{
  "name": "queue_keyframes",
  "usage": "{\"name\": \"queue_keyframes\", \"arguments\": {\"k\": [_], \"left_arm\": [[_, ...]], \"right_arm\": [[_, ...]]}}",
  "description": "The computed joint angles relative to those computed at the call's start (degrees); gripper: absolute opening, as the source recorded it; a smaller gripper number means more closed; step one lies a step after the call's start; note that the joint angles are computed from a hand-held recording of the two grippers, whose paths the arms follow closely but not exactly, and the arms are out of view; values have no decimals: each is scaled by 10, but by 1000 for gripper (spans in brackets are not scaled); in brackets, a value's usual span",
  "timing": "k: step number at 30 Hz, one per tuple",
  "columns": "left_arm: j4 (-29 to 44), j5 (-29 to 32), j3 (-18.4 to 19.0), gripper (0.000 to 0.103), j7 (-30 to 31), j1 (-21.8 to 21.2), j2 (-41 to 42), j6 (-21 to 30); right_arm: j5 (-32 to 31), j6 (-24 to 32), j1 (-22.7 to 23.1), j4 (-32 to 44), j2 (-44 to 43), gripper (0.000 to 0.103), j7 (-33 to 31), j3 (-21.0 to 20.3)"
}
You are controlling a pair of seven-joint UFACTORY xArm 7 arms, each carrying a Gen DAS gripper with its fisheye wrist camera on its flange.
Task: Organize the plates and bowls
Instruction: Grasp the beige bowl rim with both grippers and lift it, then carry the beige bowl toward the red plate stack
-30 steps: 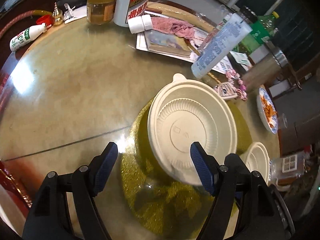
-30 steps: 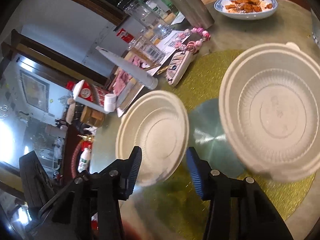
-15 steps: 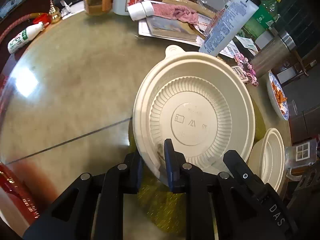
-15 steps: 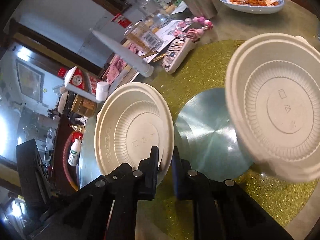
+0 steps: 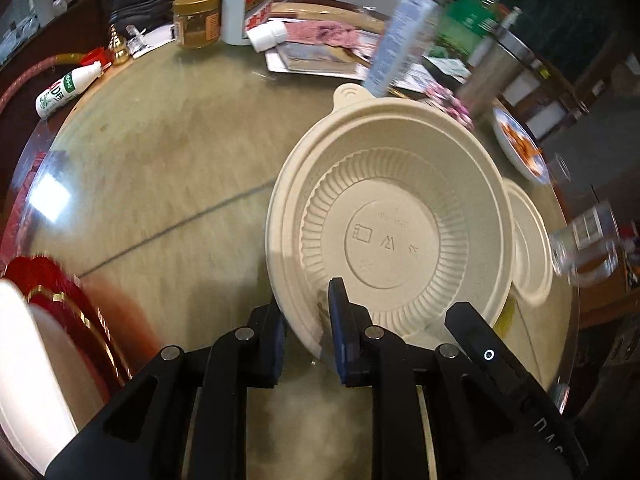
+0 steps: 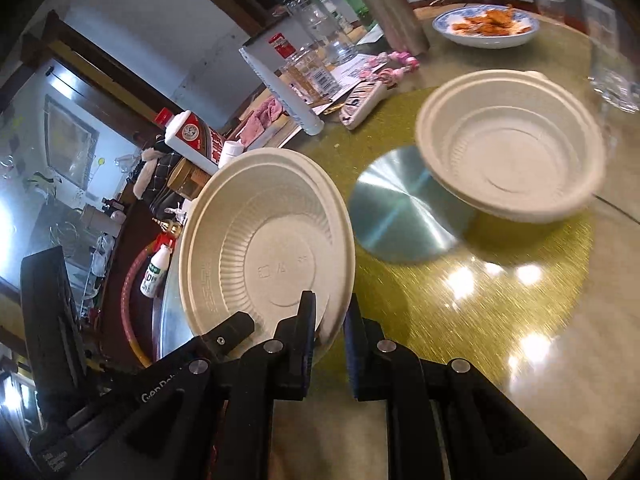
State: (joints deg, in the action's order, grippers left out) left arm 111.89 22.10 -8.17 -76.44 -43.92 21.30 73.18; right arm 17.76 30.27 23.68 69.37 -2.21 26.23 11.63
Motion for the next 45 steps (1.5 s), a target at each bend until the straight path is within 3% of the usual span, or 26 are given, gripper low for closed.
{"name": "queue_keyframes", "arguments": {"k": [9,19,30,45], "left_arm": [[-32,57,-20,18,-20,-61,-23,-11],[-108,60,-50,18,-35,-75,-58,-48],[-163,64,-71,18,-43,-72,-90,-67],[-211,69,-92,19,-44,-64,-120,-87]], "right_arm": [[-46,-20,-2,-171,-176,14,70,9],[-71,-10,10,-301,-314,14,149,24],[-99,8,17,-328,-353,14,208,48],[-122,28,26,-343,-379,15,240,60]]}}
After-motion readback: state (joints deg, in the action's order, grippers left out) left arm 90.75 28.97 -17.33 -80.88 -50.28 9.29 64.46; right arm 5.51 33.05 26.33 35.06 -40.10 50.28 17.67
